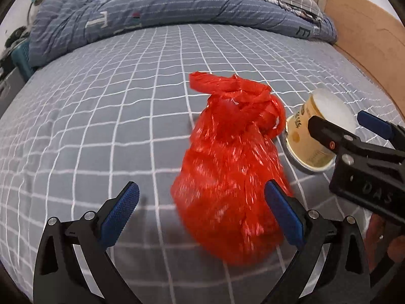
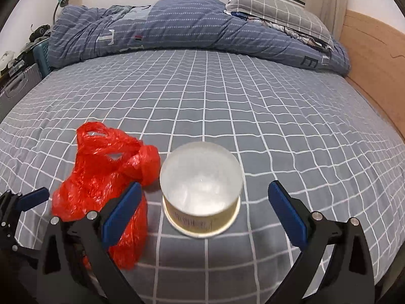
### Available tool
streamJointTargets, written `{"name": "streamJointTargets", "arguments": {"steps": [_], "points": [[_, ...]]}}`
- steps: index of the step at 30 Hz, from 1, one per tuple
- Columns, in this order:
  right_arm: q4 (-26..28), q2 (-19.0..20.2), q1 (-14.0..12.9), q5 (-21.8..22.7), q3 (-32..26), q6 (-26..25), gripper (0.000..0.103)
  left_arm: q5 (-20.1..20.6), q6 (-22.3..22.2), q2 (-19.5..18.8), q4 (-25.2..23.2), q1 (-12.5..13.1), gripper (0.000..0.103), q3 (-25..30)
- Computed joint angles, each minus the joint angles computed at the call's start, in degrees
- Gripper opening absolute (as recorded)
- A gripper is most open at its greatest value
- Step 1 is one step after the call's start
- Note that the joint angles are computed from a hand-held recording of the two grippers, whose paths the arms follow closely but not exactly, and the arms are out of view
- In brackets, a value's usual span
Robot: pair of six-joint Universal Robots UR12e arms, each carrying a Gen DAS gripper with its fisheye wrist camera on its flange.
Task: Collect trash
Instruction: 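Grasp the red plastic bag with the left tool while the right tool grasps the paper cup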
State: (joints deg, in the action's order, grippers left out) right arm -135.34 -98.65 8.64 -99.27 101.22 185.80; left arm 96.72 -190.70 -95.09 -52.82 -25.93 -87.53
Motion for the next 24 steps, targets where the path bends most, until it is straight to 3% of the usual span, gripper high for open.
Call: {"name": "streamJointTargets", "arguments": {"steps": [6,9,16,19,24], "points": [[2.5,1.79,-0.35,0.69,-1.1,-0.77,0.085,-1.25,0.28,-1.82,-0.7,0.37,0.097,1.68],[3.68,2.24,-0.97,2.17,-1.38,-0.45,0.072,-1.75,0.75,-2.52,-0.58,0.35,0.092,2.4],[3.5,2.1,-1.83,3.26,-1.56,1.25,0.072,-5.3,1.21,-3.65,-0.42,0.55,0.072,3.57],[3.37,1.78,-2.17,3.02,-1.46,1.72,0.072,-5.05,0.33,-3.95,-0.89,0.44,0.072,4.26],[3.28,1.08,-3.5,3.22,-1.43,2.2,0.072,-3.24,-1.22,-4.4,-1.31,0.17,0.089,5.54]]}}
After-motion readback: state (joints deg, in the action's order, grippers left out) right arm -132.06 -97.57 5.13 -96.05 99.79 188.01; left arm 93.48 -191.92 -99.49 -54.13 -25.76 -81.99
